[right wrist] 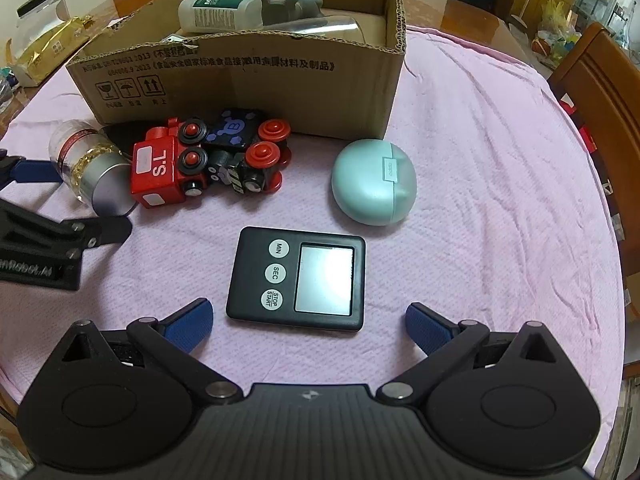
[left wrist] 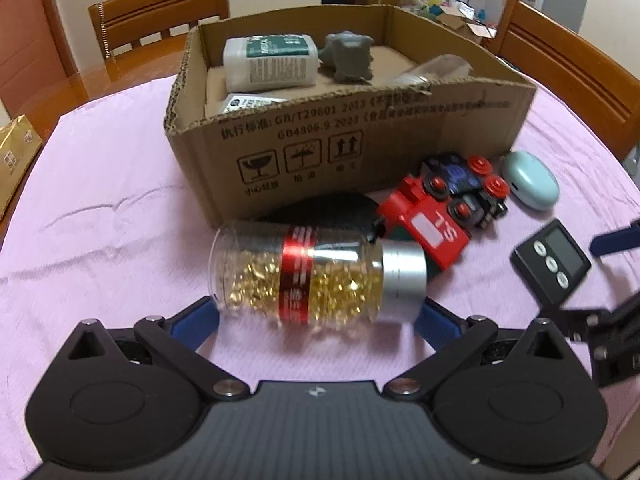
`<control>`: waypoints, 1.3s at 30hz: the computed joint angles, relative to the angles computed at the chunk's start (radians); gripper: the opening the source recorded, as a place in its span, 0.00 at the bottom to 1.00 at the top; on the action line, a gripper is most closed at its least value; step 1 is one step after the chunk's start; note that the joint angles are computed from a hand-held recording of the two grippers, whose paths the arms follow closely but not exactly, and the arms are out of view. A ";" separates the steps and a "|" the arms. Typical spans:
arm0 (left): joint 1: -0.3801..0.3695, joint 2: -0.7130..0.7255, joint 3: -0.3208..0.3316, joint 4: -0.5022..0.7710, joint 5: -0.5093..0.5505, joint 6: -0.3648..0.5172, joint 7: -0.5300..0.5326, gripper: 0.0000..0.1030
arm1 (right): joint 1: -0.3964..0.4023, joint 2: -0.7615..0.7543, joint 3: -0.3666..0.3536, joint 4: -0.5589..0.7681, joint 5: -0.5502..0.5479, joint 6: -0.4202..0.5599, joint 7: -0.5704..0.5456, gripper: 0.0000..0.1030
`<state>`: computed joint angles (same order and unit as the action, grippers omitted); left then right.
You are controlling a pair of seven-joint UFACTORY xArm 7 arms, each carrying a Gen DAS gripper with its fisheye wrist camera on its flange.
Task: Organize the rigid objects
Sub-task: 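Grasp the gold-capsule jar with the left gripper while the right gripper grasps the black timer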
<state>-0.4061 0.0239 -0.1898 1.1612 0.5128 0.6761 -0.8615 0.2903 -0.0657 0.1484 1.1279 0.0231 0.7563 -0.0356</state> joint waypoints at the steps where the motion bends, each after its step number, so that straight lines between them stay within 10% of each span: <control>1: 0.000 0.007 0.001 0.007 0.005 0.000 -0.004 1.00 | 0.000 0.000 0.000 0.000 0.000 -0.001 -0.001 1.00; 29: -0.004 0.038 0.017 0.095 -0.070 0.058 0.116 0.90 | 0.022 0.073 0.012 0.073 0.001 -0.012 -0.014 1.00; 39: 0.000 0.027 0.016 0.099 -0.083 0.056 0.149 0.90 | 0.025 0.066 0.009 0.078 -0.012 -0.008 0.009 0.79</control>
